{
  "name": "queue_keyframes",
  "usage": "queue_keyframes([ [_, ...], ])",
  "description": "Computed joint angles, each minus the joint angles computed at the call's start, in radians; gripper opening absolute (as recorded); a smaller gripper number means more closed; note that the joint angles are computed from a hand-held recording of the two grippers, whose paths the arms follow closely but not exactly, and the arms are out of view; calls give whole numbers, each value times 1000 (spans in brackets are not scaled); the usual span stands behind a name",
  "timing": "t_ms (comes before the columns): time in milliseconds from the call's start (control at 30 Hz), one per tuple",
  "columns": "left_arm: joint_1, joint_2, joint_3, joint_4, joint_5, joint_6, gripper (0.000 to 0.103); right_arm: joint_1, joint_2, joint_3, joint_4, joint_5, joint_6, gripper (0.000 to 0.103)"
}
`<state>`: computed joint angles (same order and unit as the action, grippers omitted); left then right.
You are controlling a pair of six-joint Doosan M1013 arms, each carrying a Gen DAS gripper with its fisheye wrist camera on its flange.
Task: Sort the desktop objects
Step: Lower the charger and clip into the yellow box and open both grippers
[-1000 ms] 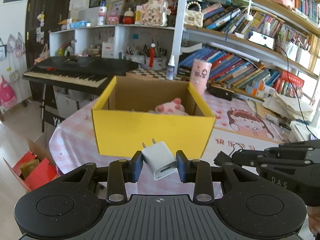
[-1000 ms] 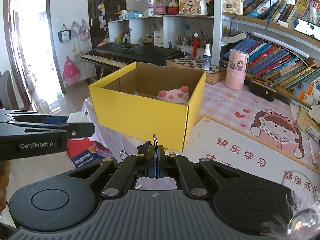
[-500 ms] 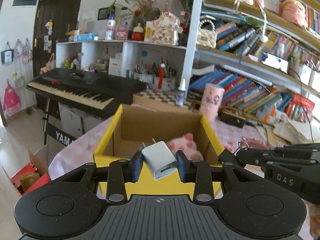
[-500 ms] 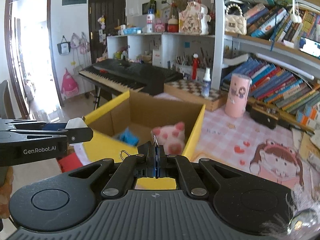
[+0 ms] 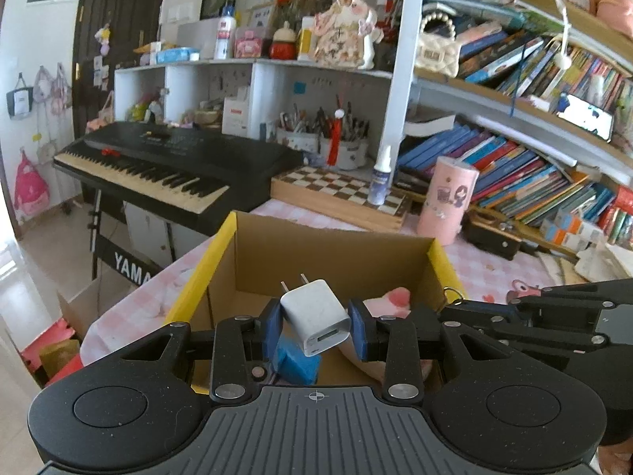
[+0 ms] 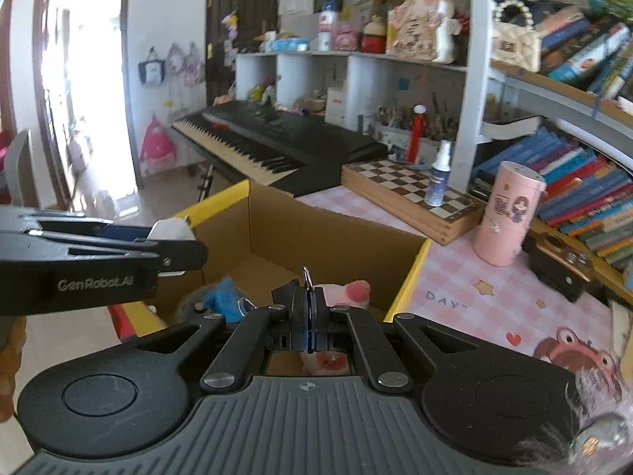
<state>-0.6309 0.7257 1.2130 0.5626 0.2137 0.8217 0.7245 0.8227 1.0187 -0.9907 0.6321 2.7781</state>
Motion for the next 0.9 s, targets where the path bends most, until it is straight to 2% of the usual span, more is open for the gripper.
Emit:
queue_keyframes([
  [333, -7, 65, -104, -130, 126, 147, 34, -43, 47, -69, 249, -22, -353, 2],
  [767, -8, 113, -182, -204, 245, 244, 34, -65, 86, -127, 469, -19, -657, 2],
  [900, -6, 125, -203, -235, 271, 283, 34, -70, 97, -149, 520, -9, -704, 2],
])
